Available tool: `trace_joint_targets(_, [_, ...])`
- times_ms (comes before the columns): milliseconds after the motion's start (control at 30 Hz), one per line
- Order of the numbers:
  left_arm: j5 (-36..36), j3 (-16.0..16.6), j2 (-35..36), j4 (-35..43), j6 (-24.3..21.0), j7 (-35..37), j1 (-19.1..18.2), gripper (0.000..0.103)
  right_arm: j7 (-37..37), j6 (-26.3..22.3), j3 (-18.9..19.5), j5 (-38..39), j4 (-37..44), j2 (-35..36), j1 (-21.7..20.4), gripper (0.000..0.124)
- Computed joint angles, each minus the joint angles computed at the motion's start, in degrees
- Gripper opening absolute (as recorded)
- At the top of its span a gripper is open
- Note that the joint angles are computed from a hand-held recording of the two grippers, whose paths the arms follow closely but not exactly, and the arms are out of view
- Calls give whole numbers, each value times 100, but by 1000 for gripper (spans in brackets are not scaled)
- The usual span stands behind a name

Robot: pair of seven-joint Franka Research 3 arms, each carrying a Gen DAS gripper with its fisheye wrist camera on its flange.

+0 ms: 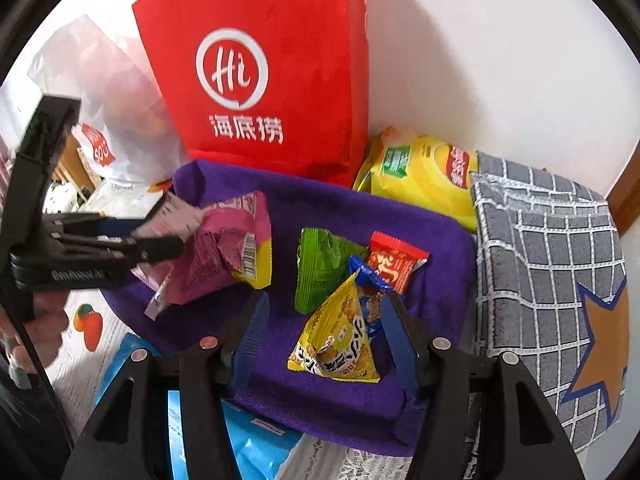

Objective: Organize snacks
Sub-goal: 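Open both tools to release the chip bag and white packet on the towel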

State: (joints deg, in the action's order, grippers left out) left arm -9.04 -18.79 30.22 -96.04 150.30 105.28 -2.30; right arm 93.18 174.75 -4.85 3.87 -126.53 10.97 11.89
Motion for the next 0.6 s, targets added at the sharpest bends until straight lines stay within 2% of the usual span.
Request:
trace_joint_targets(167, [67, 2, 34, 9, -116, -15, -60, 58, -123, 190, 107, 251, -111, -113, -108, 58])
trace_joint_targets(333, [126, 3, 44, 16, -176, 17, -106, 58, 94, 284, -95, 45, -169, -168, 57, 58])
trace_joint_targets(433, [65, -29, 45, 45, -226, 60, -88, 66, 177, 298, -124, 0, -170, -188, 82, 58])
trace_joint_targets(533, [-308, -249, -15, 8, -261, 343, 115, 75, 410, 314, -264, -225, -207, -244, 206, 58])
trace_joint_targets(600, [-355, -207, -164, -132, -137, 368, 89, 76, 682, 339, -413, -485, -231, -292, 344, 58])
